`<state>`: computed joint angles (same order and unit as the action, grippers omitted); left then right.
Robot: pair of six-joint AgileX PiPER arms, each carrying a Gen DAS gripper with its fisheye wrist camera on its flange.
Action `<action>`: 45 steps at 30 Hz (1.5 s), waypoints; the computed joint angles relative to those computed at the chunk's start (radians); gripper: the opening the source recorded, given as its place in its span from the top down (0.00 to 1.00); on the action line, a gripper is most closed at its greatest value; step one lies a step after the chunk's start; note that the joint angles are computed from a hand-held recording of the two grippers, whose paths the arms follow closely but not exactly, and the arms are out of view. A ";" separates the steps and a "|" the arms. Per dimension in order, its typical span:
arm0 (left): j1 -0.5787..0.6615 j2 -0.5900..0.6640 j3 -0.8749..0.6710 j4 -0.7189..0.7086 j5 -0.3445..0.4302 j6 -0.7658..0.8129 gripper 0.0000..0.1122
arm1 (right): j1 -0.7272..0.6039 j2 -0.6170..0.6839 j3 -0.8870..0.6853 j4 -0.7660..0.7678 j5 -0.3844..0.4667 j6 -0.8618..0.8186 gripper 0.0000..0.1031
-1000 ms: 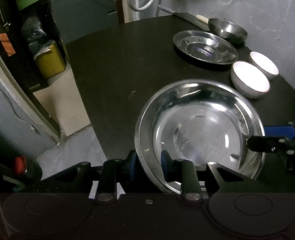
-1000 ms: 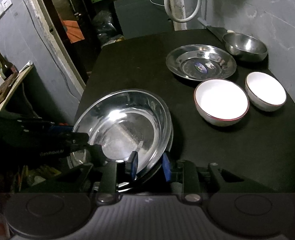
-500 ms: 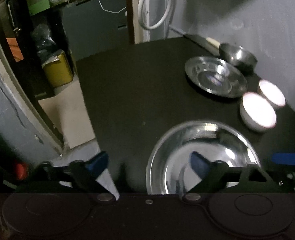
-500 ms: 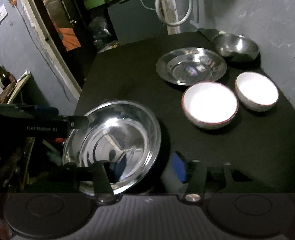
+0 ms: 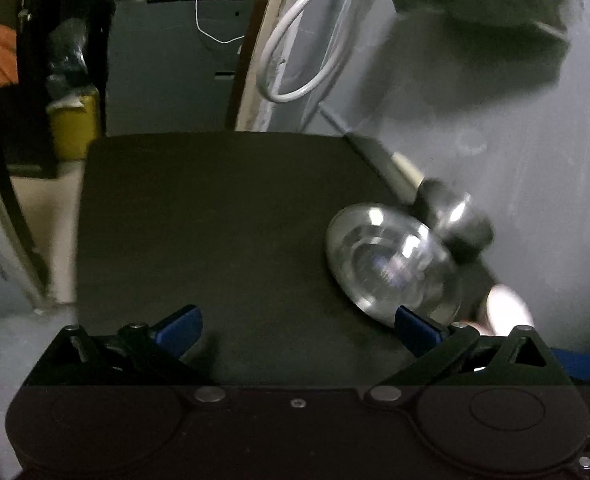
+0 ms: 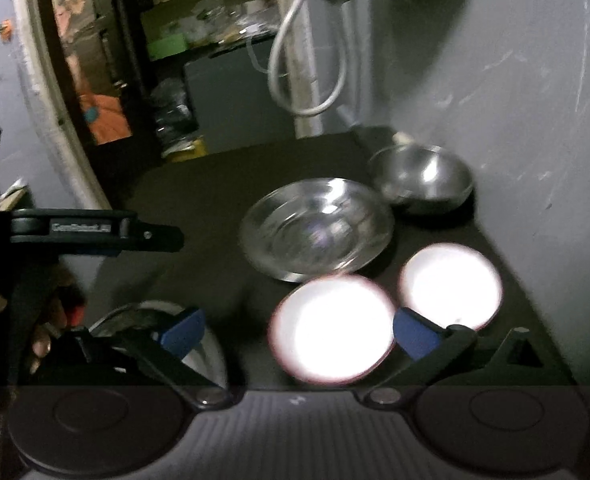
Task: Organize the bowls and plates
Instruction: 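Reach the left tool to the labeled steel plate and grasp its rim, then lift the labeled plate with the left tool and lower it onto the basin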
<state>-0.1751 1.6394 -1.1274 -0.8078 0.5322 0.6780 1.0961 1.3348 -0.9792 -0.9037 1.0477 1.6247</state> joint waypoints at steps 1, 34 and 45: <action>-0.012 0.020 -0.013 -0.015 -0.015 -0.001 0.09 | -0.028 0.001 0.007 -0.005 -0.010 -0.013 0.00; -0.152 0.301 -0.329 0.309 0.057 -0.397 0.45 | -0.528 0.205 -0.083 0.161 -0.358 -0.443 0.57; -0.136 0.314 -0.326 0.208 0.050 -0.315 0.66 | -0.555 0.200 -0.057 0.189 -0.420 -0.424 0.74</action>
<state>-0.3108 1.9530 -1.4532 -0.5996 0.5818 0.3635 0.5416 1.5350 -1.0366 -0.7149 0.6281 1.2011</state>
